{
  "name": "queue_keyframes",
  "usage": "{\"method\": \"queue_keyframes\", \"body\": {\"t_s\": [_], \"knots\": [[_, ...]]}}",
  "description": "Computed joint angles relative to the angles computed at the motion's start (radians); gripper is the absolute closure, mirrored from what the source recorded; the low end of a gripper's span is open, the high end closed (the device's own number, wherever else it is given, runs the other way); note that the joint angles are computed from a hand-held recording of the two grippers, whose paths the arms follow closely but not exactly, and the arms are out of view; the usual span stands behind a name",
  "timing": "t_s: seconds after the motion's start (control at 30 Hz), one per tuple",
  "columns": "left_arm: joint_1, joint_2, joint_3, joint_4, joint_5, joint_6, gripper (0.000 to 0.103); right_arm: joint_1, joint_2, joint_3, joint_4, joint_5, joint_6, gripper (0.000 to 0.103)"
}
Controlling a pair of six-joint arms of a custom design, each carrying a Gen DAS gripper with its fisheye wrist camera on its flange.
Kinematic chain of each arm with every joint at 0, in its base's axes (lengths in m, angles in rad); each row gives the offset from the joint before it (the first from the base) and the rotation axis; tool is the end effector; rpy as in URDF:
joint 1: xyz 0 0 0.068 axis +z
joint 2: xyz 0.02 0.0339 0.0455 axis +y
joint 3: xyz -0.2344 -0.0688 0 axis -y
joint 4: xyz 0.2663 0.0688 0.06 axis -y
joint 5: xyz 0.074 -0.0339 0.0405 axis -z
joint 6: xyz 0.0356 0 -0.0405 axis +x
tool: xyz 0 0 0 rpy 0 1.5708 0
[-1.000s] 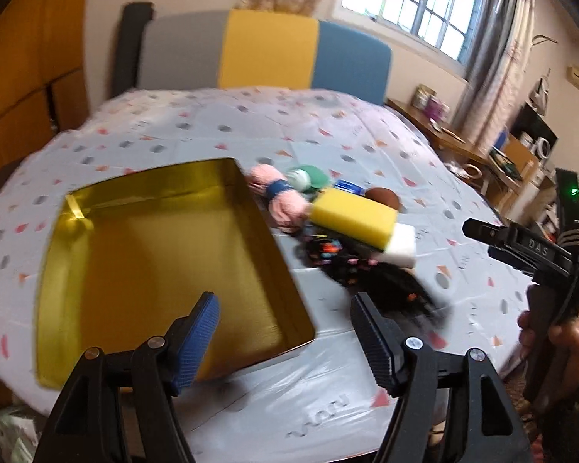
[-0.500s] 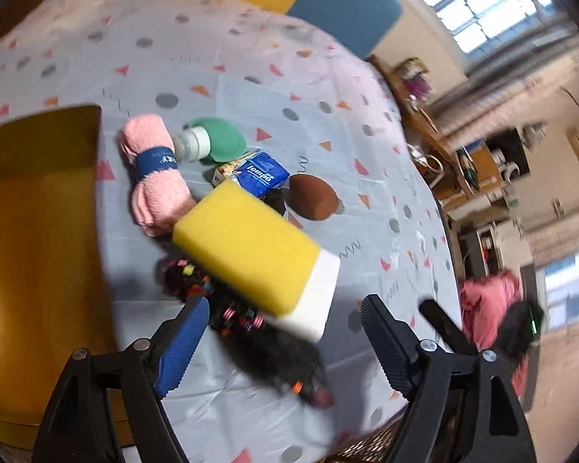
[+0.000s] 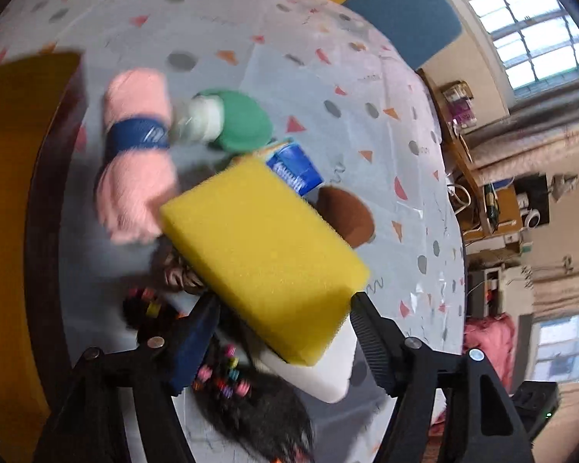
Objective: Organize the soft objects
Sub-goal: 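Reach the left tool to the yellow-green sponge and grasp it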
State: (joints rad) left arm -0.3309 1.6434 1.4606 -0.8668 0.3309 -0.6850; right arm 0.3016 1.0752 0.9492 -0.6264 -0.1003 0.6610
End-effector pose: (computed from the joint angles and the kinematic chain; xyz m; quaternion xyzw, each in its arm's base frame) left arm 0.3399 -0.1290 0.2645 -0.1261 0.9456 -0.2627 0.1447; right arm 0.2473 0.0807 0.2710 0.1441 0.9051 0.2247 0.3309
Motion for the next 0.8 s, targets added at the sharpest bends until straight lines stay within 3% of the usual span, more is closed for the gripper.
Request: {"method": "queue_keyframes", "body": {"t_s": [0.13, 0.23, 0.33, 0.43, 0.53, 0.57, 0.8], "knots": [[-0.019, 0.095, 0.120, -0.041, 0.001, 0.053, 0.032, -0.012, 0.006, 0.000, -0.005, -0.015, 0.004, 0.000], [0.002, 0.160, 0.162, -0.035, 0.032, 0.000, 0.032, -0.017, 0.006, -0.002, -0.005, -0.026, 0.008, 0.000], [0.019, 0.163, 0.129, 0.017, 0.062, -0.052, 0.034, -0.015, 0.014, 0.004, -0.009, -0.021, 0.005, 0.000], [0.017, 0.140, 0.083, 0.063, 0.046, -0.048, 0.049, -0.013, 0.021, 0.006, -0.012, -0.018, 0.001, 0.000], [0.014, 0.089, 0.027, 0.103, 0.033, -0.030, 0.053, -0.017, 0.025, 0.006, -0.014, -0.014, 0.000, 0.000], [0.011, 0.061, 0.006, 0.117, 0.017, -0.006, 0.060, -0.017, 0.023, 0.004, -0.014, -0.009, 0.003, 0.000], [0.014, -0.043, -0.050, 0.092, -0.006, 0.144, 0.061, 0.000, 0.036, 0.015, -0.027, 0.023, -0.012, 0.000]]}}
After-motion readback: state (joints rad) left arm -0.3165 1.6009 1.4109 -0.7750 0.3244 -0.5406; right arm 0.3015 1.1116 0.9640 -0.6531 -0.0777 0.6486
